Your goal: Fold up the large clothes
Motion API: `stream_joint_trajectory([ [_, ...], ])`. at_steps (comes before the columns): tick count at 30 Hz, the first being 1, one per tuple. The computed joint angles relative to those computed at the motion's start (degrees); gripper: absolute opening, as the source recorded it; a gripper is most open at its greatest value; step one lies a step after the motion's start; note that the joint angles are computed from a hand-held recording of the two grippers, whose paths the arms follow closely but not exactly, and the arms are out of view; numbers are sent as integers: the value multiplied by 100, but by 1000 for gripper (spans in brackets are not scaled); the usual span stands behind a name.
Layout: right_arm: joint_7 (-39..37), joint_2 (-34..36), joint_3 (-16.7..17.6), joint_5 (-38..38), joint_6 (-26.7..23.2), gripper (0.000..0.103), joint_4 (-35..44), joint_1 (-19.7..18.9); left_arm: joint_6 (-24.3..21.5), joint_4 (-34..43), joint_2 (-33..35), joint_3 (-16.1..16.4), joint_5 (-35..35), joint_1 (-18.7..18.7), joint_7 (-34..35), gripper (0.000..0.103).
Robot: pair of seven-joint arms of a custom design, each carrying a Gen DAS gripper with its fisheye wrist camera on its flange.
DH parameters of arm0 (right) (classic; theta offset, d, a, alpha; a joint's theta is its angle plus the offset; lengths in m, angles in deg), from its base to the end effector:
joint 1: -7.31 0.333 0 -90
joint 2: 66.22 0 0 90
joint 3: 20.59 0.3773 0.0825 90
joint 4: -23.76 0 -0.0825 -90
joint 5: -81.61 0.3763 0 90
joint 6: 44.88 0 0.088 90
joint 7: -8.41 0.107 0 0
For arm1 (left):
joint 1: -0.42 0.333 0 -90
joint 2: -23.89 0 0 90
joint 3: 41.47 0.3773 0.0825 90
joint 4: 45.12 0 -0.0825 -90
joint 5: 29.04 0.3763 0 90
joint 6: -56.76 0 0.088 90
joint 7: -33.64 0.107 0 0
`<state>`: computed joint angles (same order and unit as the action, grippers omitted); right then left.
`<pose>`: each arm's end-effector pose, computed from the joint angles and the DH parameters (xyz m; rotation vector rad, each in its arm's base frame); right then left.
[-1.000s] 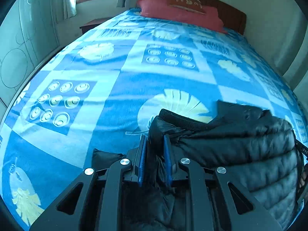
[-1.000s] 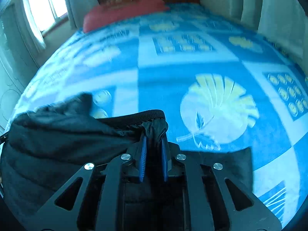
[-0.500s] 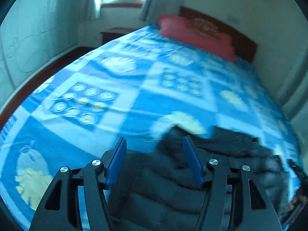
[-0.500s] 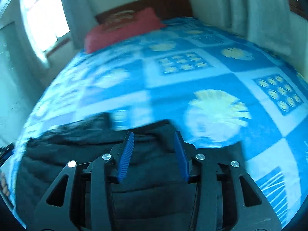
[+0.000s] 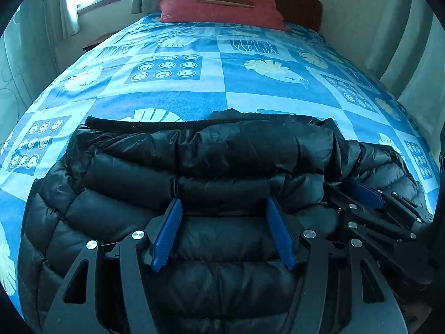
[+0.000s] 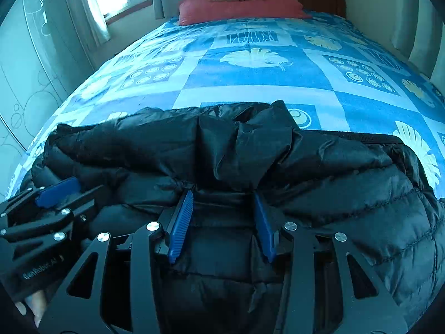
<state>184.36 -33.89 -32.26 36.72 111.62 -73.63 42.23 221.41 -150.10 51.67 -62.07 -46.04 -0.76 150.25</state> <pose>0.6511 0.3381 0.3700 -1.4370 2.1162 -0.6473 0.6775 -0.2109 0.4026 -1.4397 2.4063 -0.8799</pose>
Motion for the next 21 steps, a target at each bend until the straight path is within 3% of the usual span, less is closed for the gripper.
stream_joint_trajectory([
  [3,601,-374,-322,-586,84,44,-455,317,-67,-236,-232,-607,-674,690,632,61],
  [6,1466,-799,-530,-1310,-243,46,-993,551,221,-517,-451,-773,-1266,993,1164,61],
  [8,1534,-883,-383,-1202,-440,47,-1202,396,282,-514,-431,-490,-1332,875,1020,61],
  [10,1589,-814,-221,-1207,-135,48,-1292,138,5,-322,-251,-245,-1169,720,875,61],
  [12,1388,-825,7,-1106,-204,48,-1247,-60,162,-375,-239,-130,-1029,575,881,61],
  [14,1493,-970,147,-1191,-176,48,-1350,-172,277,-561,-396,-311,-1177,753,1019,61],
  [15,1732,-1126,156,-1370,-207,49,-1493,-146,283,-678,-490,-654,-1518,1091,1343,61],
  [17,2070,-1421,215,-1659,-711,50,-1755,-20,392,-886,-642,-965,-2079,1443,1884,61],
  [19,2070,-1478,295,-1581,-1208,58,-1890,17,574,-998,-658,-855,-2330,1427,2056,61],
  [21,2541,-1436,388,-1965,-696,60,-2069,-262,361,-851,-439,-750,-2398,1421,2091,62],
])
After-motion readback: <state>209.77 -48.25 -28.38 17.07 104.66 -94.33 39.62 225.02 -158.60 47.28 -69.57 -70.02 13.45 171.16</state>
